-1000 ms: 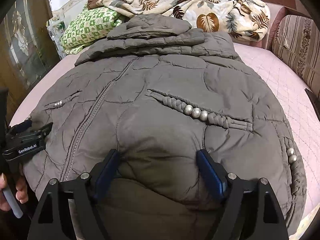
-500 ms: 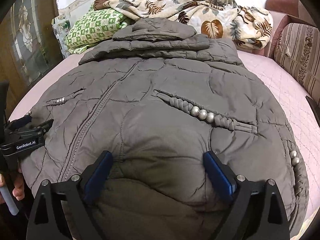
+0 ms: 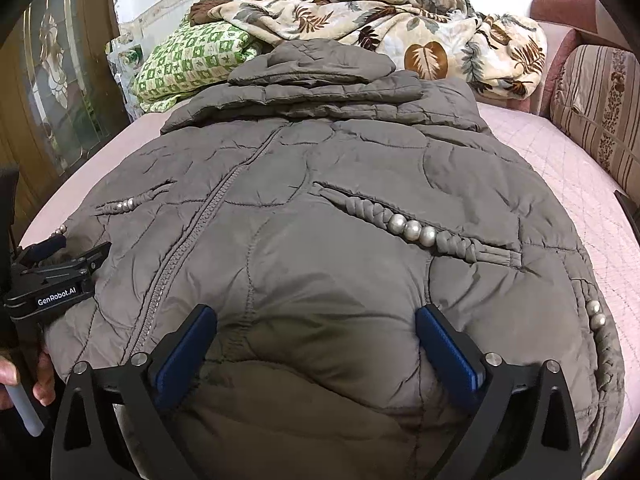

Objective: Fold large clothes

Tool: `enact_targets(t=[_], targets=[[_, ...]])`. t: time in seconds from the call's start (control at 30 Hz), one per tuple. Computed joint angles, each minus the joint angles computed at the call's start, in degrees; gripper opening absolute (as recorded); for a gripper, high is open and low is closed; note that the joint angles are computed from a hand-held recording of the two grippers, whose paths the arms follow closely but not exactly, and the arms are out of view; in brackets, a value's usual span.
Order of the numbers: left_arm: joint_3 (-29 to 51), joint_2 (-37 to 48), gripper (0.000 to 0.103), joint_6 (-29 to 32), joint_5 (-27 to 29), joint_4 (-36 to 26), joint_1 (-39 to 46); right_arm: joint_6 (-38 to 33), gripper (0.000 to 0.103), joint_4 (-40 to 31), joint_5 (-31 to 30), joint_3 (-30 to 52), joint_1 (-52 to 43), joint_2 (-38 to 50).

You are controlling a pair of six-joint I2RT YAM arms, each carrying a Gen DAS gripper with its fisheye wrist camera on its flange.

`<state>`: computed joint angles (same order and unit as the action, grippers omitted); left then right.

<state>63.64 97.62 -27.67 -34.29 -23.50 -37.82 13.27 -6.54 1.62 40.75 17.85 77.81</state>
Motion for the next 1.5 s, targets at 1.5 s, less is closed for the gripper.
enact_targets(t=[1.5], targets=[[-9.38, -18.44, 0.103, 4.99, 7.76, 0.57, 5.6, 0.19, 0.102, -6.97, -15.13, -6.83, -15.49, -24.74]])
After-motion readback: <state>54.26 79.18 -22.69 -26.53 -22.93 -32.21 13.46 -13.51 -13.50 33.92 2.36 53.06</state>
